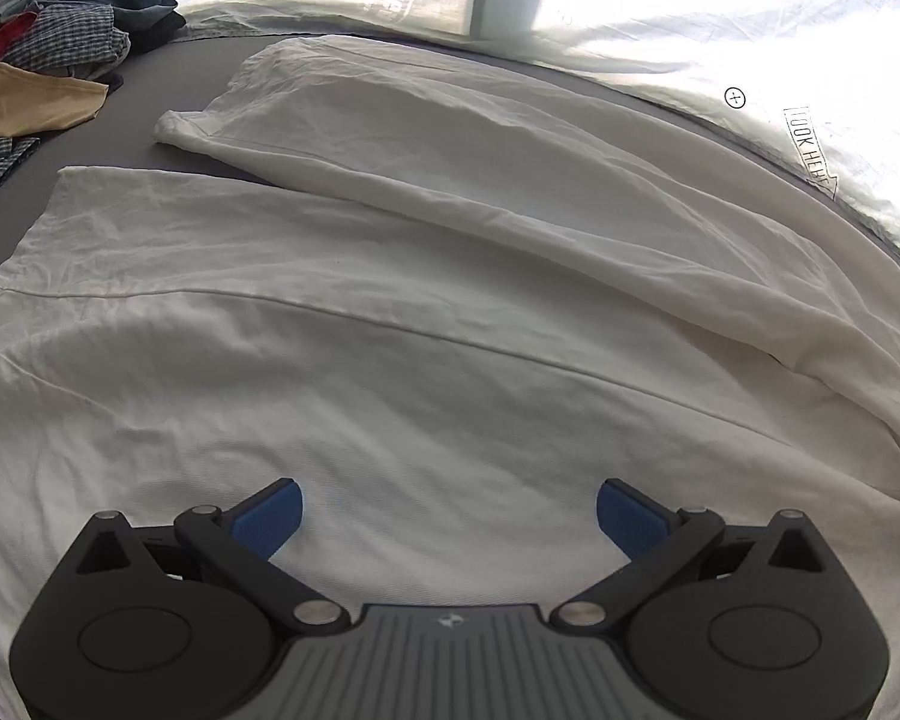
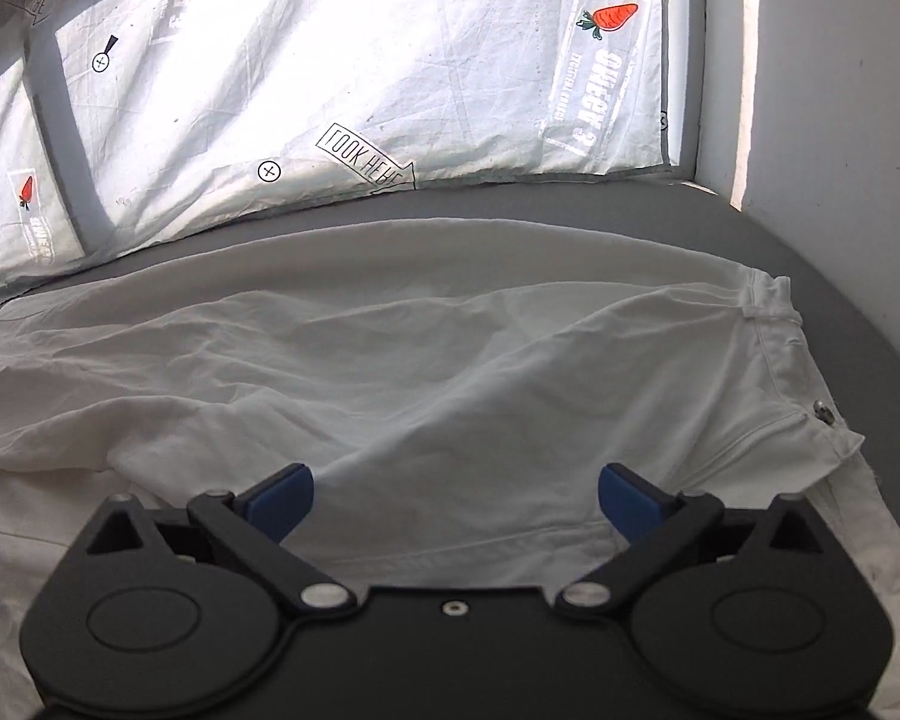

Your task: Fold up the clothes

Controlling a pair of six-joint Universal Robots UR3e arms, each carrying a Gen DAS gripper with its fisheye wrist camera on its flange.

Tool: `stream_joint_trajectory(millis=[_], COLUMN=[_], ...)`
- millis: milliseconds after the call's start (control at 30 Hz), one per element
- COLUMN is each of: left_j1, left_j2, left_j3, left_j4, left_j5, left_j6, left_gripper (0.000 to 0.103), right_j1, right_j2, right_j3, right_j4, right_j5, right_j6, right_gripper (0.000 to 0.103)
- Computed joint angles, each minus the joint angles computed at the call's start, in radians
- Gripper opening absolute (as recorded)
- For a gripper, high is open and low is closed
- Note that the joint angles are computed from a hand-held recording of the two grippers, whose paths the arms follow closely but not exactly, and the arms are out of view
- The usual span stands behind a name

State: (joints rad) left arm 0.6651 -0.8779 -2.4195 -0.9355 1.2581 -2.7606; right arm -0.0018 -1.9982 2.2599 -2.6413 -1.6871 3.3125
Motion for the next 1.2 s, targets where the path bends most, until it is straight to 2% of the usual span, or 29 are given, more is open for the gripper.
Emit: stream_joint_trajectory(millis=[100, 233, 300, 433, 467, 533, 600, 700, 767, 833, 867, 900, 967, 1067, 1167, 1200], left_j1=[0.195, 0.41, 0.469, 0.526, 0.523, 0.516, 0.48, 0.431, 0.403, 0.381, 0.37, 0.351, 0.316, 0.267, 0.248, 0.242], left_j2=[0.083, 0.044, -0.053, -0.258, -0.325, -0.453, -0.594, -0.787, -0.909, -1.011, -1.065, -1.116, -1.218, -1.356, -1.411, -1.43], left_j3=[0.016, 0.086, 0.137, 0.241, 0.281, 0.371, 0.486, 0.667, 0.797, 0.898, 0.957, 1.012, 1.134, 1.321, 1.409, 1.44], left_j4=[-0.124, -0.218, -0.193, -0.113, -0.091, -0.063, -0.045, -0.031, -0.039, -0.031, -0.03, -0.02, -0.012, -0.047, -0.092, -0.109], left_j5=[-0.092, -0.195, -0.225, -0.269, -0.277, -0.294, -0.29, -0.287, -0.296, -0.314, -0.332, -0.327, -0.318, -0.282, -0.28, -0.28], left_j6=[0.169, 0.307, 0.34, 0.384, 0.383, 0.382, 0.353, 0.298, 0.261, 0.21, 0.183, 0.148, 0.081, 0.034, 0.055, 0.062], left_gripper=[0.103, 0.103, 0.103, 0.102, 0.101, 0.094, 0.071, 0.054, 0.049, 0.049, 0.055, 0.064, 0.073, 0.073, 0.071, 0.058], right_j1=[0.162, 0.286, 0.323, 0.497, 0.531, 0.54, 0.529, 0.525, 0.526, 0.534, 0.536, 0.541, 0.546, 0.548, 0.549, 0.548], right_j2=[0.096, 0.167, 0.184, 0.34, 0.38, 0.393, 0.384, 0.383, 0.388, 0.397, 0.4, 0.406, 0.415, 0.423, 0.431, 0.432], right_j3=[-0.028, -0.033, -0.028, -0.041, -0.053, -0.073, -0.066, -0.065, -0.07, -0.081, -0.086, -0.095, -0.108, -0.124, -0.141, -0.142], right_j4=[0.018, 0.005, -0.002, -0.098, -0.106, -0.079, -0.086, -0.087, -0.082, -0.069, -0.062, -0.049, -0.032, -0.008, 0.018, 0.019], right_j5=[-0.129, -0.266, -0.314, -0.542, -0.593, -0.609, -0.599, -0.6, -0.604, -0.614, -0.618, -0.625, -0.635, -0.644, -0.652, -0.652], right_j6=[0.094, 0.262, 0.374, 0.563, 0.589, 0.605, 0.608, 0.602, 0.609, 0.625, 0.633, 0.646, 0.666, 0.688, 0.708, 0.709], right_gripper=[0.103, 0.103, 0.103, 0.103, 0.103, 0.103, 0.103, 0.103, 0.103, 0.103, 0.103, 0.103, 0.103, 0.103, 0.103, 0.103])
